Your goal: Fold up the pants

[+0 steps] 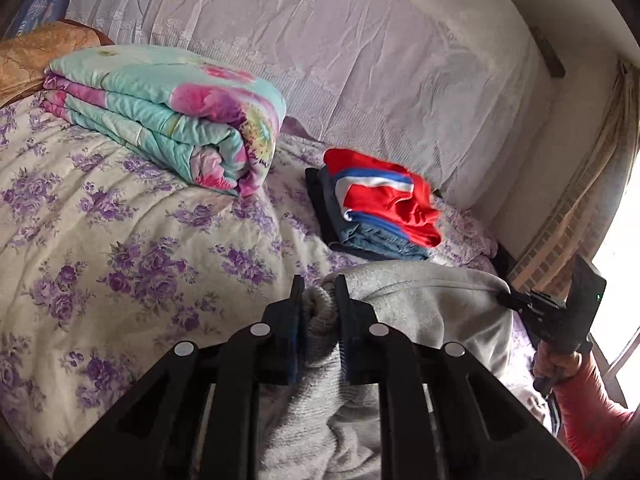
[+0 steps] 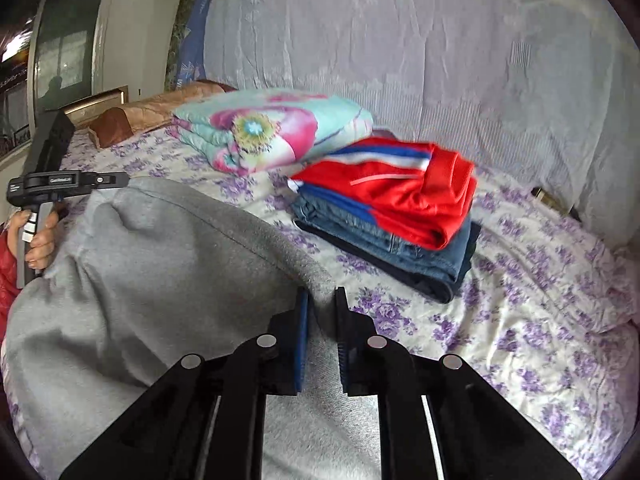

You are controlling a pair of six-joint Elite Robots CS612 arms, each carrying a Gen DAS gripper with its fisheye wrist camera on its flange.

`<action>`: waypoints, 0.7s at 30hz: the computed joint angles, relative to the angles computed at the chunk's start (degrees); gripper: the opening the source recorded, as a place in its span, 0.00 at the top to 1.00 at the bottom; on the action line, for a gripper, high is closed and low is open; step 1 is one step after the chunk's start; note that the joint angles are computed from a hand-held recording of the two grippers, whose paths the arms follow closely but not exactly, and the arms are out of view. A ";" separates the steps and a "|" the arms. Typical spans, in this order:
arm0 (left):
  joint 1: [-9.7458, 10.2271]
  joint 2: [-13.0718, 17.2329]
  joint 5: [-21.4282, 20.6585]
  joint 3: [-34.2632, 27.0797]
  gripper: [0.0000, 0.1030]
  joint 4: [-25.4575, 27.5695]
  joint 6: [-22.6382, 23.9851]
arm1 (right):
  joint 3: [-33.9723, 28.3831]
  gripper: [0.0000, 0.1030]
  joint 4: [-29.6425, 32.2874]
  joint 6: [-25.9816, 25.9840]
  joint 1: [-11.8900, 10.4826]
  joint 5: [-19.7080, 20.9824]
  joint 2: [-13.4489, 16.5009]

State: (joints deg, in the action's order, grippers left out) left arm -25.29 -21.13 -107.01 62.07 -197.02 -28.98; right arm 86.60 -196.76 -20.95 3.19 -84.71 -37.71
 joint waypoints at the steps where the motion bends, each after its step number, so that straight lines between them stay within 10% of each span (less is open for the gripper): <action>1: 0.18 -0.24 -1.15 1.00 0.87 -2.42 -1.39 | 2.99 0.87 -3.33 -0.77 0.33 0.31 -1.35; 4: 0.56 -1.48 -4.08 5.27 0.83 -9.14 -4.28 | 11.30 0.87 -11.27 -3.14 1.49 1.67 -4.17; 8: 0.52 -4.03 -2.86 14.25 0.51 -15.93 -11.09 | 19.15 0.87 -14.88 -8.39 3.62 1.45 -4.56; 12: 0.80 -5.24 -4.71 21.13 0.48 -22.39 -23.11 | 21.04 0.87 -13.66 -8.14 4.46 -0.26 -2.82; 21: -2.05 -8.85 -4.36 24.32 0.31 -17.32 -22.79 | 21.33 0.87 -16.49 -4.01 4.90 -1.47 -1.87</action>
State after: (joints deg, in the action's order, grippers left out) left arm -27.34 -29.98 -111.37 86.39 -214.34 -51.77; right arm 107.92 -213.25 -24.97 8.09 -86.18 -39.58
